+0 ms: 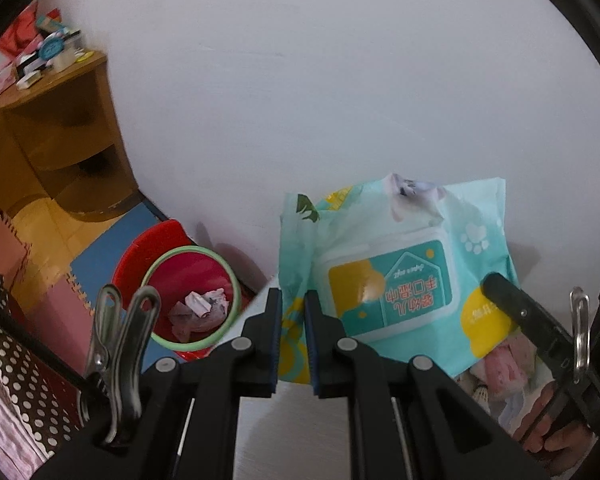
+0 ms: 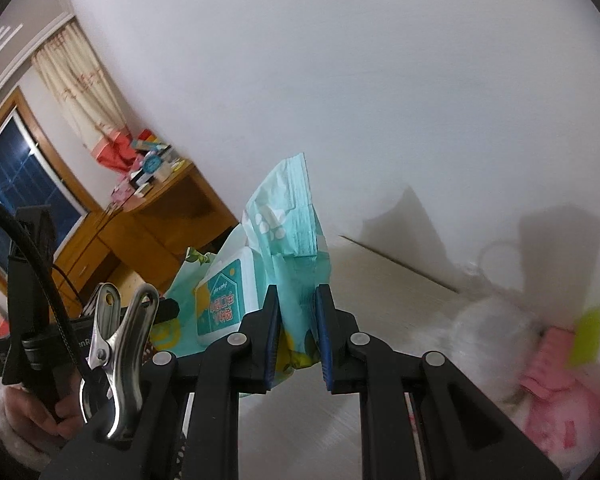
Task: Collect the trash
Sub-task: 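Lift and carry the teal wet-wipe pack with both grippers over the red bucket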
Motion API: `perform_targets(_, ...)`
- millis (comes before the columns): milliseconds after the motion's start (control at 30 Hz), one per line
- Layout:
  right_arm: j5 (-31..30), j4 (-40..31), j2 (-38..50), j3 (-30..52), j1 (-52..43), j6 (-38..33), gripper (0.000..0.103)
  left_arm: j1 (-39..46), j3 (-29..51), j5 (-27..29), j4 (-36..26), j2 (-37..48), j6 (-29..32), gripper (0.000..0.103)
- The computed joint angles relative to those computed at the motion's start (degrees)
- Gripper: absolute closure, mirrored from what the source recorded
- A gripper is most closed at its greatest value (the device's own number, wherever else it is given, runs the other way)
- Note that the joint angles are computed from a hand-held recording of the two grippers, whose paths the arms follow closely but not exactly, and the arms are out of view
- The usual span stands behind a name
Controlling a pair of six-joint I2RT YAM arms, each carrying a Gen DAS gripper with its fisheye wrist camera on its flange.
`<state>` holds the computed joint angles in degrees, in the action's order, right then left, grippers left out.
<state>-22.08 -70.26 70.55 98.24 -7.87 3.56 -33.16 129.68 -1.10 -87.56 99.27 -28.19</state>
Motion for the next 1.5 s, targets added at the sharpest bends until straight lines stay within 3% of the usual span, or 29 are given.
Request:
perform_targets(167, 4.90, 1.78, 3.62, 2.47, 7.79, 3.69, 0.085, 5.11, 0.19, 2.41, 1.06, 0.39, 2.67, 0.092)
perform_targets(433, 8.40, 2.44, 9.17, 6.22, 12.65, 6.69, 0.085, 11.24, -2.43, 7.74, 2.38, -1.13, 4.97, 0.092)
perform_targets(867, 12.41, 2.69, 18.03, 9.76, 18.33, 7.58, 0.085, 21.76, -13.11, 15.58, 7.40, -1.40, 9.25, 0.092)
perform_targets(1167, 15.12, 3.41, 30.94, 17.82, 23.81, 7.00, 0.085, 29.04, -21.19, 18.50, 13.15, 0.38, 12.09, 0.092)
perform_targets(1500, 17.45, 0.59, 48.10, 33.34, 27.46, 4.18, 0.085, 34.26, -22.96, 19.92, 16.75, 7.30, 13.54, 0.092)
